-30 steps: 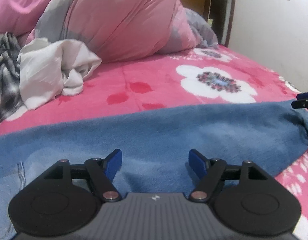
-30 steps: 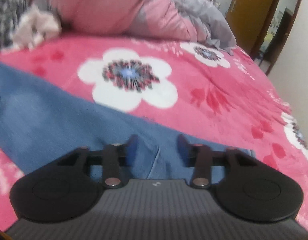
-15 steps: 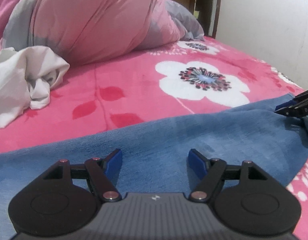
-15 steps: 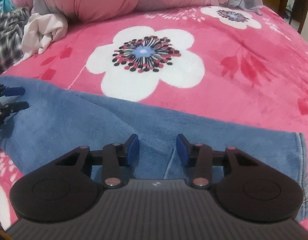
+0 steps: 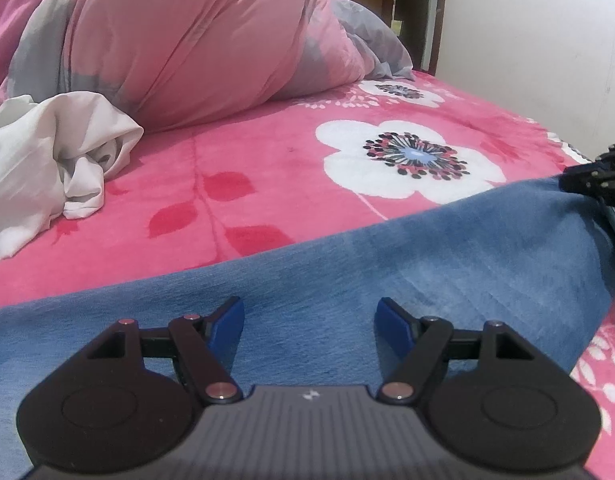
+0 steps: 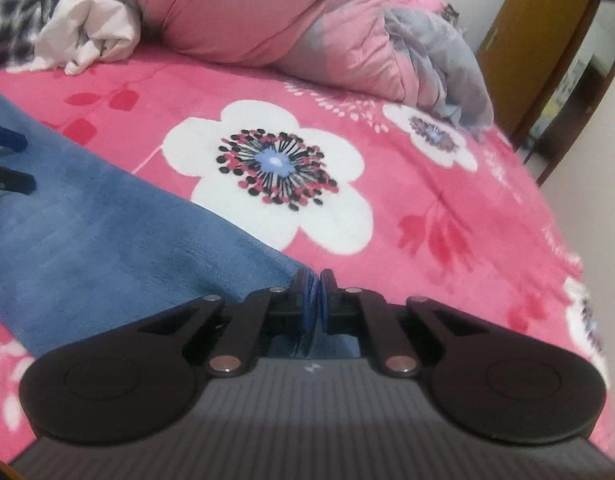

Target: Fold clothes

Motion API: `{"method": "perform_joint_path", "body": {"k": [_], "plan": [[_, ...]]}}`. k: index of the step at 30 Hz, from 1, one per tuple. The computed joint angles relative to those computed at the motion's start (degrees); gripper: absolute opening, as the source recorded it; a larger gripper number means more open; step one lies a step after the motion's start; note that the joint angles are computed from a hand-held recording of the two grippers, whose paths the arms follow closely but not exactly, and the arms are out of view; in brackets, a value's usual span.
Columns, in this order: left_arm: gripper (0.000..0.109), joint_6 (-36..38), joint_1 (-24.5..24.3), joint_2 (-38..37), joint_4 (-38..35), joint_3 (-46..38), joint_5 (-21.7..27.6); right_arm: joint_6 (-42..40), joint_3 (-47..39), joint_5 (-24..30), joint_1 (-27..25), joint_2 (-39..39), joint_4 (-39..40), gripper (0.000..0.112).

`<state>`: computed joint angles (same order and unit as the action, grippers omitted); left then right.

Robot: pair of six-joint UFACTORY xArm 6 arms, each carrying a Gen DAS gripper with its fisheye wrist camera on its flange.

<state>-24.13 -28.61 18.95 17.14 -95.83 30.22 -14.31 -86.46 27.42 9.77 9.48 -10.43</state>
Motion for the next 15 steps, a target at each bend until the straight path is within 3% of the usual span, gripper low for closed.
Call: {"method": "perform_joint_path", "body": {"k": [11,15], "plan": [[0.075,-0.6,0.2,-0.7,1.5,1.6,-1.1,2.3,-2.6,0.7,-0.4,5.8,-2.9,0.004],[0.076,-1.0,0.3,-0.8,2.0,2.2,-2.0,2.0,-4.4,2.3,-1.3,6.9,4.3,0.006]]}}
